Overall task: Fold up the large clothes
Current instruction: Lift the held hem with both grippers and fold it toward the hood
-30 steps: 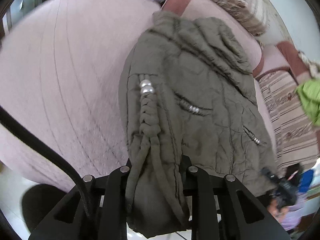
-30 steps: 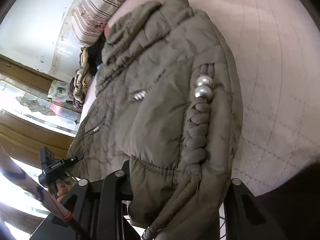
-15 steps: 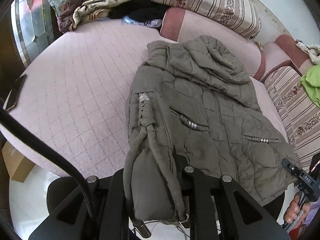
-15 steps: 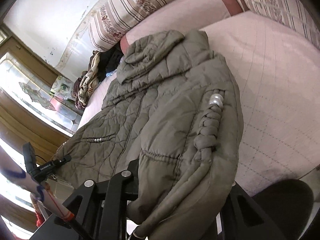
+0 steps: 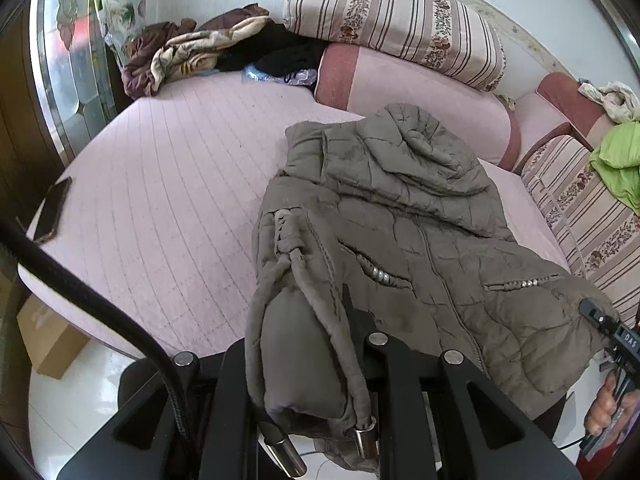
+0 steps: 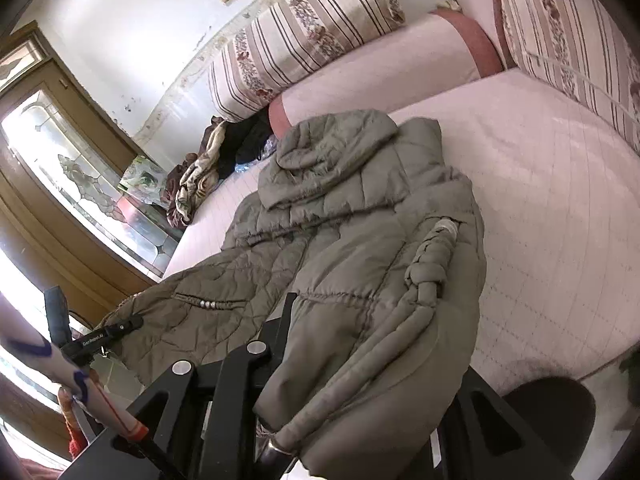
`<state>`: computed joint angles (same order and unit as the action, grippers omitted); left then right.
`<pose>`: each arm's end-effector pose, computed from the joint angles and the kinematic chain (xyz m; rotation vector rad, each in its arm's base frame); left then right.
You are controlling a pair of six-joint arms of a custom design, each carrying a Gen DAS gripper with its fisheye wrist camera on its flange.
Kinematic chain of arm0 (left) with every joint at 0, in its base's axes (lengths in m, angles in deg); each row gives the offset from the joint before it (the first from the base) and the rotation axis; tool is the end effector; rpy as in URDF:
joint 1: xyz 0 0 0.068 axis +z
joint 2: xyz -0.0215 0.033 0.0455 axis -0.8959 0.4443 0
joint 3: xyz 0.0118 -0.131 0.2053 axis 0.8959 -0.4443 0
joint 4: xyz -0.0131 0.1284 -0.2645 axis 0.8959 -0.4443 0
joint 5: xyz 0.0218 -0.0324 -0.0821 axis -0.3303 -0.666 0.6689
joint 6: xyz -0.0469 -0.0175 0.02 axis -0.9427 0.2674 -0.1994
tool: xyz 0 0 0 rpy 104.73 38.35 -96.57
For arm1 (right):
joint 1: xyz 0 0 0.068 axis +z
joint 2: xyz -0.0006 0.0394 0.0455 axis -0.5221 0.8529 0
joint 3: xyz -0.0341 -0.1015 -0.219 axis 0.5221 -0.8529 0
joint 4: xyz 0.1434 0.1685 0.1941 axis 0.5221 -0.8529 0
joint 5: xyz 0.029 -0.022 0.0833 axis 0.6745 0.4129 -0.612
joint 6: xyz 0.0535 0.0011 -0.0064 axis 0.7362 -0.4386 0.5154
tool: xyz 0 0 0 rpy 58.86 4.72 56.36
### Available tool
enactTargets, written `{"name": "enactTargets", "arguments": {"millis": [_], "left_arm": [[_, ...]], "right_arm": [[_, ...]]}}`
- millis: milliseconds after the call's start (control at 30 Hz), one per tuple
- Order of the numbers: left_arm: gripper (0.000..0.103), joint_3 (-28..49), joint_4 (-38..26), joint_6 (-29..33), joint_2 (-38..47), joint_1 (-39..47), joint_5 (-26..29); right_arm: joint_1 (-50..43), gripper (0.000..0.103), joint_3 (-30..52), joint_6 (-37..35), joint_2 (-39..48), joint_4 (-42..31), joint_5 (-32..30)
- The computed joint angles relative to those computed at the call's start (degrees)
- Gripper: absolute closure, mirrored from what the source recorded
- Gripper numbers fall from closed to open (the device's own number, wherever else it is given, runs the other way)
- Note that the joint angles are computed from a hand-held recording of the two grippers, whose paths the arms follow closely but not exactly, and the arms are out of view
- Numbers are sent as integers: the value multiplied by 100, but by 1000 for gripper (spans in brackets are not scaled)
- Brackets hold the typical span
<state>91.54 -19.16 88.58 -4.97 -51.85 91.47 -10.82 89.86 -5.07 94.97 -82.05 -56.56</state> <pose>0.2013 0.0313 0.3588 -0.0012 2.4807 -0.2425 0.1157 0.0485 0.3263 0.2079 2.2487 0.6757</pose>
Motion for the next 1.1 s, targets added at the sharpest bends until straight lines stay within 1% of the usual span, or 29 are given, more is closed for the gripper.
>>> {"name": "enactTargets", "arguments": {"millis": [167,267,467,600,733,1100], "left_arm": [[87,142,226,-149,186,-350,-432],[87,182,422,-236,242,-622,-789],[87,276,852,-370,437,-1121,-1534],[87,369,1090,-387,628,-1361,-1934],[87,518,1285,-383,876,-1519,-2227],[87,1096,1578,-353,1633,-1795,-2676]], "right_arm": [[-67,82,267,-284,469,204,22],[-104,82,427,-417,763,390,46],[-253,82,682,-492,1268,729,-3],[-252,82,895,-565,1612,865,117],[-333,82,1084,-629,1952,988,134],[-519,82,1521,-683,2785,1325,217]]}}
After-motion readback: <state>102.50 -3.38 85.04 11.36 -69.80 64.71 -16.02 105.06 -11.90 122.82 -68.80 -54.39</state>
